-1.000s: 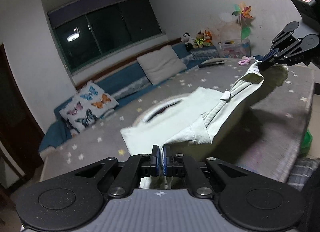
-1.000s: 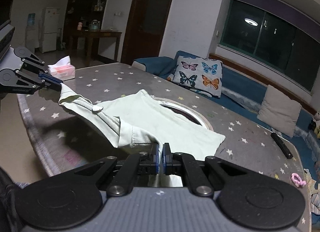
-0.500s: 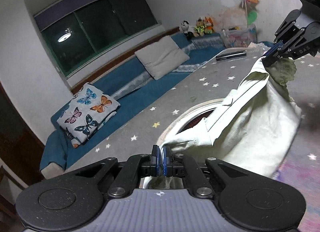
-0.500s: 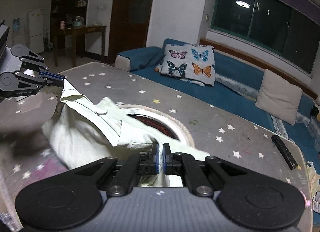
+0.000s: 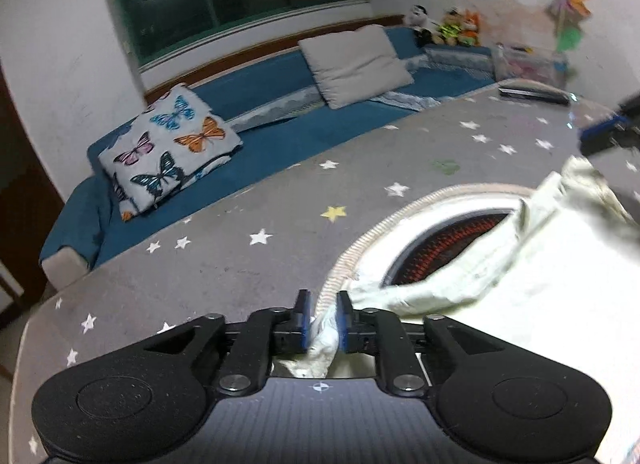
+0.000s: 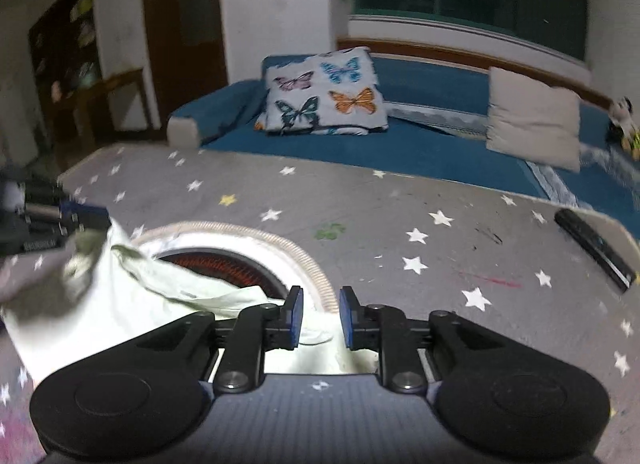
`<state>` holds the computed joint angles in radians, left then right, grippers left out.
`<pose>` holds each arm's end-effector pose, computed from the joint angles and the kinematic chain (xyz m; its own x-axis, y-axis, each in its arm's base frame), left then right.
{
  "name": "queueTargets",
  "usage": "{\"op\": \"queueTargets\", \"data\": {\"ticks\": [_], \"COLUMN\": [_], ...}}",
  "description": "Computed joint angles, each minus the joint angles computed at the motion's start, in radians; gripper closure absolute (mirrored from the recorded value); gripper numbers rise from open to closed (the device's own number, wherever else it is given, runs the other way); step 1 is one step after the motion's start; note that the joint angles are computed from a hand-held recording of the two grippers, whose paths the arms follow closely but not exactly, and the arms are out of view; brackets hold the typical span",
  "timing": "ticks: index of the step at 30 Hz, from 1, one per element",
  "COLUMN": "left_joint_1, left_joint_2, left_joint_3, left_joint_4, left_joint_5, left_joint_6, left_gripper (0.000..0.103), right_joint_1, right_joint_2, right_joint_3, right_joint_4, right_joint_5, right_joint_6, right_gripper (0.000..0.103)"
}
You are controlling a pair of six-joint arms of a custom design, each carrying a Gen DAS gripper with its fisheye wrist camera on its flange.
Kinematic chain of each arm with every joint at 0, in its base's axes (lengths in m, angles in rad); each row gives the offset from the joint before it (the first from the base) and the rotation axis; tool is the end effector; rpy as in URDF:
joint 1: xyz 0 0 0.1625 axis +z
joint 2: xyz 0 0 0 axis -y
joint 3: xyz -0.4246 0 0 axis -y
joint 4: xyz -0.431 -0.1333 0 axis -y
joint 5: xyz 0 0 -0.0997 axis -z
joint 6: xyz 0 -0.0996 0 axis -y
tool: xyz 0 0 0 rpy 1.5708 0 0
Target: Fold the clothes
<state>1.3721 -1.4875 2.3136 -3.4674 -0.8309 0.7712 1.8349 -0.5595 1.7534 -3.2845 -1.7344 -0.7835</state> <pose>0.1097 -0.4707 0.3209 -0.5369 0.0164 -0.8435 0.6539 0.6398 -0.4038 0.2837 -0.6006 -0.0487 -0.5298 -0.7184 0.4507 -0.8476 0.4669 -0.2521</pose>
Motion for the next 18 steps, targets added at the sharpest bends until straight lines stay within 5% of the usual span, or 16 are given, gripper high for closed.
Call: {"op": "queueTargets", "data": {"ticks": [4,15,18], "left_joint_1": [0.003,-0.05,-0.051], "left_joint_2": [0.022,-0.117,-0.133], "left_joint_3": [-0.021,0.073,0.091], "left_joint_4": [-0.058,0.061,0.099], "left_joint_5": [0.036,-0.021,-0.05], "left_joint_6": [-0.027,-0.029,-0.038], "left_gripper": [0.059,0.059,0.066], "right_joint_1": [-0.003,0.038,0.046], "right_joint_2": [-0.016,0.081,0.119], "right_joint_3": [0.019,-0.078,-0.113], "right_joint_4": [0.037,0.167,0.171], "right_joint_5": [0.02,-0.038,-0.063], "right_joint_6": [-0.038,-0.12,-0.17], "right_gripper": [0.084,0.078,0.075]}}
